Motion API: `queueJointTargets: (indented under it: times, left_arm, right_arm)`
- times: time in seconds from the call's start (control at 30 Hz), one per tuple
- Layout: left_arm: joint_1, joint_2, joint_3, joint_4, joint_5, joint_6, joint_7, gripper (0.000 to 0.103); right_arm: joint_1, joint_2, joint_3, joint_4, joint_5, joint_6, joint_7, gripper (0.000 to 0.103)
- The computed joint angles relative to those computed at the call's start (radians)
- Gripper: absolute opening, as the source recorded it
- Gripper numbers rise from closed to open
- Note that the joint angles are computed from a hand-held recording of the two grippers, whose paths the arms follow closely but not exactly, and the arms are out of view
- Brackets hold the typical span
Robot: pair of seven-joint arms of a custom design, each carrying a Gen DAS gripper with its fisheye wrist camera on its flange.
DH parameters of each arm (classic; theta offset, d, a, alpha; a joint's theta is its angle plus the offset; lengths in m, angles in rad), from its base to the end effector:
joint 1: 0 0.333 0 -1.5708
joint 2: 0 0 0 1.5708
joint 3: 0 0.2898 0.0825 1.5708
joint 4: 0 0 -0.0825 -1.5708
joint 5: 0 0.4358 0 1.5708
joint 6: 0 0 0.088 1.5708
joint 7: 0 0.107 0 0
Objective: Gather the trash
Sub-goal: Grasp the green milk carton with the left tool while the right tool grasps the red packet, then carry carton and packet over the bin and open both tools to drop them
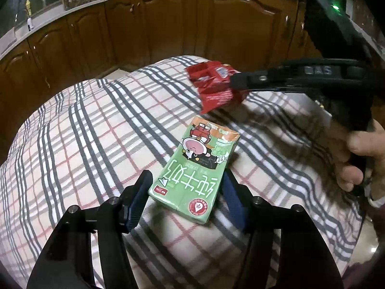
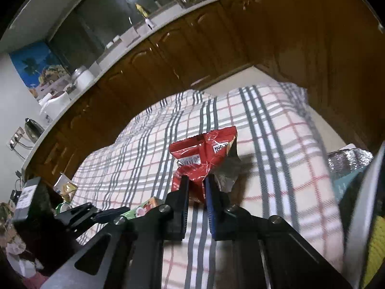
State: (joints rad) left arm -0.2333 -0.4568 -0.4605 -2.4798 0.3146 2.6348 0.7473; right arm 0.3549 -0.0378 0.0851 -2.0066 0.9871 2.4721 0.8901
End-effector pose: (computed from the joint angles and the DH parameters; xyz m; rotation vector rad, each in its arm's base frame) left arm 0.3886 -0.3360 0.4498 -1.7318 1.9536 -0.7075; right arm 0.5739 0.2682 0.4804 -1.9153 1.1708 0.1473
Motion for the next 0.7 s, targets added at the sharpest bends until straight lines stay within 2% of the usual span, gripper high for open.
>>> queueJointTargets:
  times: [0.17,0.2,0.4,0.7]
  left_arm:
    - [-0.001,-0.021,-0.020,-0.004,0.000,0.023,-0.056,0.057]
    - [-0.004,-0.028,-0.021,-0.007,-0.006,0.033,-0.068,0.057]
    - [0.015,-0.038,-0.057,0.009,-0.003,0.065,-0.131,0.057]
    - [0.029,0.013,-0.093,0.079,0.032,0.101,-0.198,0.056]
  right_arm:
    - [0.002,-0.109,-0.029,-0.100,0.061,0.000,-0.052,0.013]
    - [0.005,-0.134,-0.039,-0.122,0.071,0.000,-0.061,0.002]
    - [0.027,-0.244,-0.089,-0.222,0.066,0.026,-0.066,0.002]
    - [0.042,-0.353,-0.160,-0.325,0.065,0.054,-0.069,0.002]
